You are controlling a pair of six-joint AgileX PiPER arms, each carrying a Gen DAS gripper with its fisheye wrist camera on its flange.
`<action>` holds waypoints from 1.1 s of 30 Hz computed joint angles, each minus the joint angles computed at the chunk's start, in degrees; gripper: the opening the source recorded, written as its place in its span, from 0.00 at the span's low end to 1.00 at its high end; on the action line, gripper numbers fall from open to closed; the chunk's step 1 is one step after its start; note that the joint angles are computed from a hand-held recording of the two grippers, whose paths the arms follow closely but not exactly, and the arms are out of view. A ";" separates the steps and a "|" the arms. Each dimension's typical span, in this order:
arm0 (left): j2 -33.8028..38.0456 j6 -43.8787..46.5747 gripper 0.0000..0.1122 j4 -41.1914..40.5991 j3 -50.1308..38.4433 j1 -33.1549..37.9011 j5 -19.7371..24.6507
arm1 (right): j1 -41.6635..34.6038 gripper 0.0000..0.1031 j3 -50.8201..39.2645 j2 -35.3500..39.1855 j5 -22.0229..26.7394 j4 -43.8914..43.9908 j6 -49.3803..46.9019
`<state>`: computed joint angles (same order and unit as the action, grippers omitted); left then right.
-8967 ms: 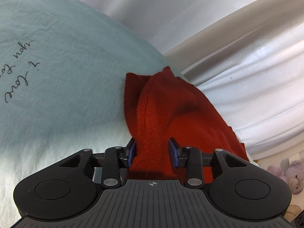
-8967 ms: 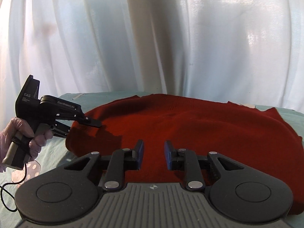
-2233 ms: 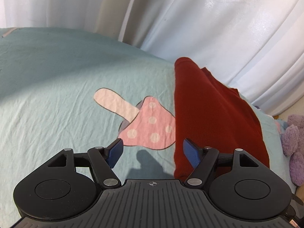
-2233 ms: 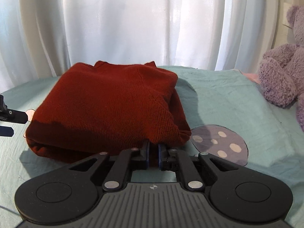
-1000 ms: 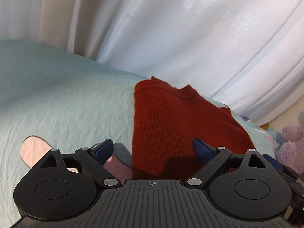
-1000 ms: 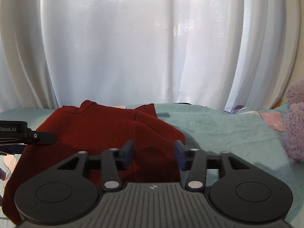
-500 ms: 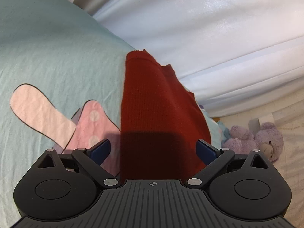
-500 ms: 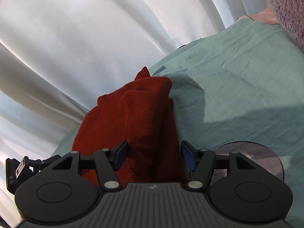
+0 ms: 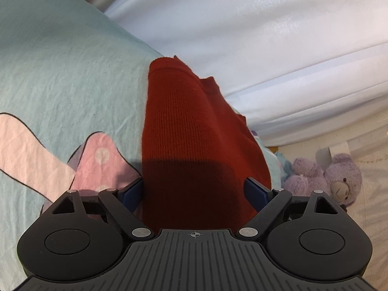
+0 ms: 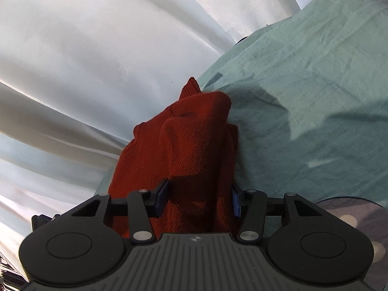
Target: Fold small clothes
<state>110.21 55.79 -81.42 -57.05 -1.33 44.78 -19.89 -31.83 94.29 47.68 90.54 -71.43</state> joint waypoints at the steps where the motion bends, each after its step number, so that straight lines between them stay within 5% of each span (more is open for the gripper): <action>1: -0.08 0.00 0.81 0.47 -0.23 -0.46 -0.50 | -0.01 0.47 -0.40 0.79 0.65 0.11 0.13; 11: -3.08 -0.39 0.61 2.18 1.11 -6.97 -11.89 | 3.17 0.35 -0.42 1.04 -1.50 2.90 -0.65; 16: -5.21 3.10 0.49 -1.44 3.68 -6.17 -11.34 | 5.93 0.29 0.47 -1.93 -4.52 4.07 0.59; 24: -15.81 1.99 0.47 2.24 9.63 -0.51 -5.91 | 13.68 0.27 -0.43 -10.86 -4.83 0.12 9.19; 29: -25.86 -5.71 0.49 13.64 15.15 10.60 -1.40 | 25.53 0.28 -1.98 -11.05 -7.01 0.95 11.10; 33: -29.33 -19.54 0.56 34.25 16.39 12.71 -7.02 | 35.32 0.41 -4.38 -10.31 -18.27 -3.30 18.04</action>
